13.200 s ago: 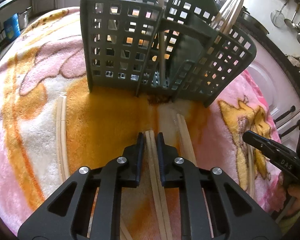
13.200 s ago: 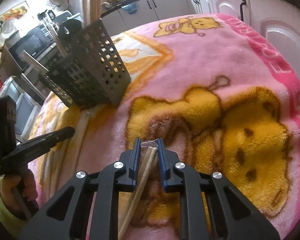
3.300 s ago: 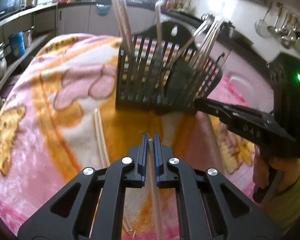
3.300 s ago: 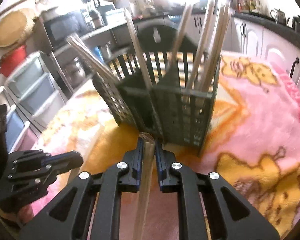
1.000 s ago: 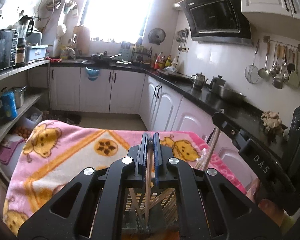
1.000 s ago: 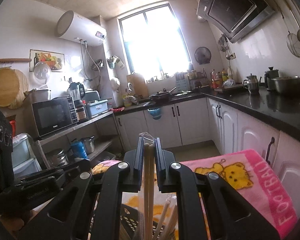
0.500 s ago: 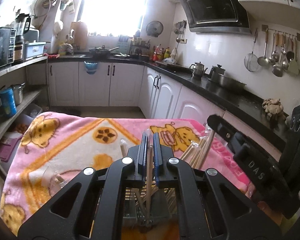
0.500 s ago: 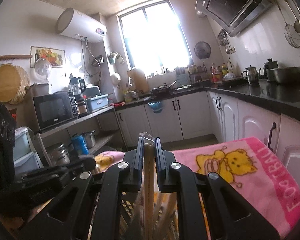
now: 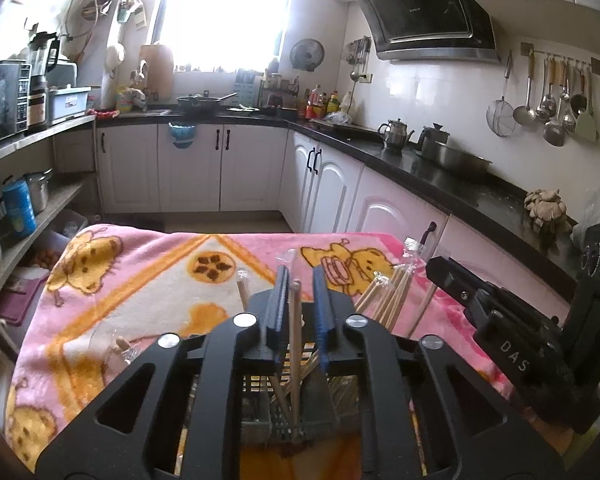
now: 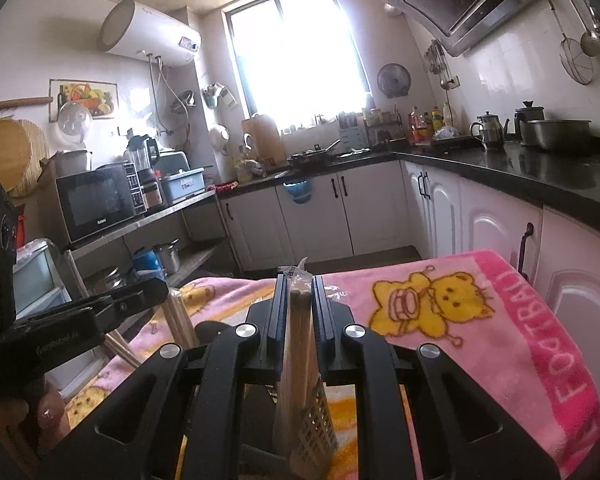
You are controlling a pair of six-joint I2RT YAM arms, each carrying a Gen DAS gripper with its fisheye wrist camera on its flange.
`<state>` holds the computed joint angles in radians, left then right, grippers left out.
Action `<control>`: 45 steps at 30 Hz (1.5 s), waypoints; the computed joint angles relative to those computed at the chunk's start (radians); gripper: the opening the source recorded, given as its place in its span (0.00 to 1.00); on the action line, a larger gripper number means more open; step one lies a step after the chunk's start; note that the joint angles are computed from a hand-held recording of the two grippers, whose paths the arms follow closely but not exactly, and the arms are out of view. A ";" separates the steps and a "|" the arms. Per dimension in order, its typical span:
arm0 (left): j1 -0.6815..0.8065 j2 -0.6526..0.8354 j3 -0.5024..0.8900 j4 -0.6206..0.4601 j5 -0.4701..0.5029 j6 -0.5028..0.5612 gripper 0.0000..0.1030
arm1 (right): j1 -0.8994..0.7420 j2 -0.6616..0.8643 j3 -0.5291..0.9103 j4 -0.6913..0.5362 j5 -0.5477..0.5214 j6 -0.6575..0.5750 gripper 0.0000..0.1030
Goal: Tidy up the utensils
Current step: 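Lift the held chopsticks upright and lower them into the caddy with both tools, then open the left tool while the right tool opens, releasing chopsticks into the caddy, then pull both open tools back away from the caddy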
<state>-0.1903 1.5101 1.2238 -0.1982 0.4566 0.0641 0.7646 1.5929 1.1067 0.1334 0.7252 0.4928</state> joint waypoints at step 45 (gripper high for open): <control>0.273 -0.385 -0.284 -0.205 0.198 0.139 0.89 | 0.388 -0.092 0.049 -0.467 0.345 0.214 0.91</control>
<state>0.0826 1.1247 0.9398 -0.4033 0.6548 0.2031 1.1529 1.5006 1.1555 -0.3335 1.0700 0.7073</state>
